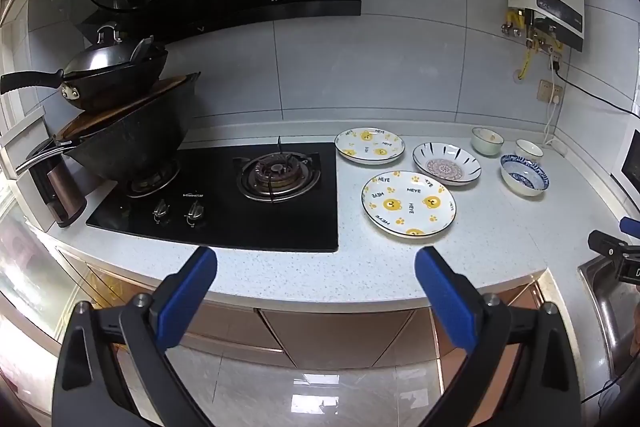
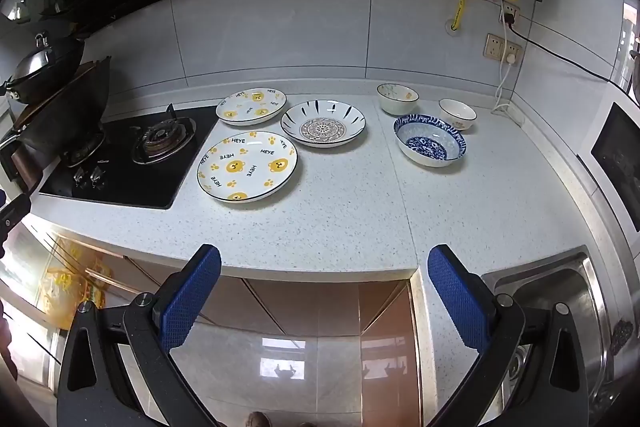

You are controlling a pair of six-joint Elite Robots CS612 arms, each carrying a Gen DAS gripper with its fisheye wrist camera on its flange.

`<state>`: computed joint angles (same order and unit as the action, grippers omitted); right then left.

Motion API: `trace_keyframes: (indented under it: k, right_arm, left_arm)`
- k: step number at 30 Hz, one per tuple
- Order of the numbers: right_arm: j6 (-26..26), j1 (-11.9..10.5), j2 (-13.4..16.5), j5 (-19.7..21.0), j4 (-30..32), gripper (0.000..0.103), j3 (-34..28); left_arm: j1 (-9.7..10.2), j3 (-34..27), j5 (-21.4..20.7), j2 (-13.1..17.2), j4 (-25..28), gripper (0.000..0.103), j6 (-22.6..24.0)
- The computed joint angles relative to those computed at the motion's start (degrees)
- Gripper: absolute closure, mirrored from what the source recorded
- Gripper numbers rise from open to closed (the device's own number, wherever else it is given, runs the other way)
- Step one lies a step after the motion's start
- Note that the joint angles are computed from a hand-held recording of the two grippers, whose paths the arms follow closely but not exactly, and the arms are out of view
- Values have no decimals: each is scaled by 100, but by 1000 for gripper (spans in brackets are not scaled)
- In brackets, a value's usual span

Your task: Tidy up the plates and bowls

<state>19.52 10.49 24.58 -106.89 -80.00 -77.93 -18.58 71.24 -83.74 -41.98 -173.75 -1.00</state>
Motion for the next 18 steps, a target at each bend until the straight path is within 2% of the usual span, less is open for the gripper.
trace_keyframes:
  k: [18]
  right_arm:
    - [38,-37,-18,33,92,1,-13]
  left_arm:
    - [14,-74,-70,41,95,3,-16]
